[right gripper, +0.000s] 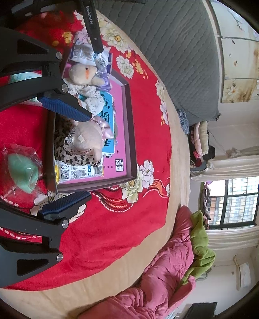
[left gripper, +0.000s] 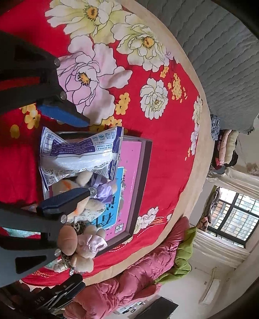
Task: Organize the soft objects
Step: 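Withdraw both tools toward the green tissue pack and bagged sponge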
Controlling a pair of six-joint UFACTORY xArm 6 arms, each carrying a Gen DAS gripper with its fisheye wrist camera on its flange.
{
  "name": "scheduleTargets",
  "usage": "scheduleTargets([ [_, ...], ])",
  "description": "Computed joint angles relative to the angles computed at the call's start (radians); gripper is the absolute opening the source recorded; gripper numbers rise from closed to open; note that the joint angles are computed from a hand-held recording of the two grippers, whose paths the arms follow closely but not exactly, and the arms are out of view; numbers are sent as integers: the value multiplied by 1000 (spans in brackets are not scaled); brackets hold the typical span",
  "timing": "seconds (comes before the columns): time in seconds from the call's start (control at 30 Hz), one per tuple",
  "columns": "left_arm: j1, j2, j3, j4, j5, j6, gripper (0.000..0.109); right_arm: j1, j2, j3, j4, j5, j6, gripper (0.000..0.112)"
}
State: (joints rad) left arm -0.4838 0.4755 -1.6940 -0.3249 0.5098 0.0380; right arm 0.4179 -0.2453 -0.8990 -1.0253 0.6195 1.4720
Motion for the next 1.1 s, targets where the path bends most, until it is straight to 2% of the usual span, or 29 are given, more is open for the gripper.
scheduleTargets([
  [0.4,-3,-81,70,17,-22,-11,65,22,-58,13,-10,17,8,75],
  [0.8,-27,-193,164,4,-24,0,65,67,-194,78,-5,106,4,76],
  [1.1,-73,-256,213,53,2,-34,65,123,-281,124,12,174,-18,76],
])
